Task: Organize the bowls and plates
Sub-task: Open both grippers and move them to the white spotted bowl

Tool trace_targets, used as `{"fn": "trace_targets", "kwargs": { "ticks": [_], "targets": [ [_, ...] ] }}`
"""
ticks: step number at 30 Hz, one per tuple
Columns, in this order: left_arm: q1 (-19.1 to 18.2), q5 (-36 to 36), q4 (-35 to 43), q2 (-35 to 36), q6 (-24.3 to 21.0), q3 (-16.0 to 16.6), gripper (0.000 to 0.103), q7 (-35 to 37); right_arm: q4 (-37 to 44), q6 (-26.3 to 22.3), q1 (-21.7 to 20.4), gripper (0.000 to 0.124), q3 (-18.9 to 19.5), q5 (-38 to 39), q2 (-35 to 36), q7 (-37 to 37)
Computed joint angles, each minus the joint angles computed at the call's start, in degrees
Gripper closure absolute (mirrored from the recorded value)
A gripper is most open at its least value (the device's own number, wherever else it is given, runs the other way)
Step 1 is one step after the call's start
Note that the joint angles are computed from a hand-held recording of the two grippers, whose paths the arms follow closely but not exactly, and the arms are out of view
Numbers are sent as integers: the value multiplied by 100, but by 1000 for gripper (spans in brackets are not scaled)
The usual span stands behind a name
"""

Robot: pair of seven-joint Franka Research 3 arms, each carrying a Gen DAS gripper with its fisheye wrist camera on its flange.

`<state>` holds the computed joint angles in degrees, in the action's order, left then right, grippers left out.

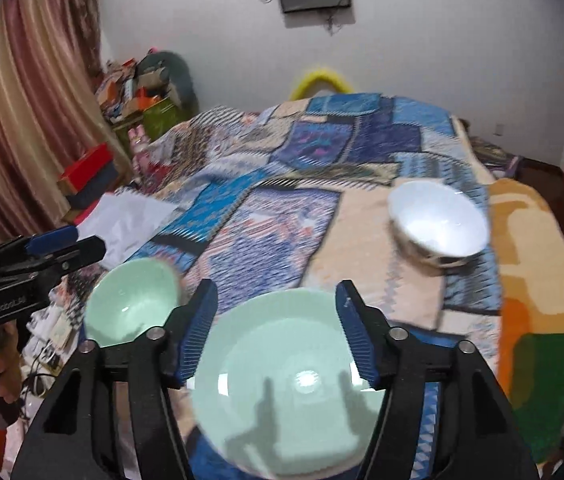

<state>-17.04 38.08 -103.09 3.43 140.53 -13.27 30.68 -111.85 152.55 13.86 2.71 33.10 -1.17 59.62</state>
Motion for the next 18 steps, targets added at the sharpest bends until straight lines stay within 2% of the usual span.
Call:
{"fn": "trace_targets", "kwargs": {
  "ticks": [3,7,14,18],
  "targets": [
    [-90,71,421,333,-44,-20,25,32,20,121,-115,65,-99,-90,11,75],
    [-275,129,1034,827,-165,35,25,203,82,181,-268,65,-189,-194,57,177],
    [-599,-301,2389,1900,-393,207,23,823,381,184,-563,64,-311,-417,379,462],
    [-752,-574,3158,2494,-553,322,19,1122,658,183,-708,64,-333,-451,695,640]
  ]
}}
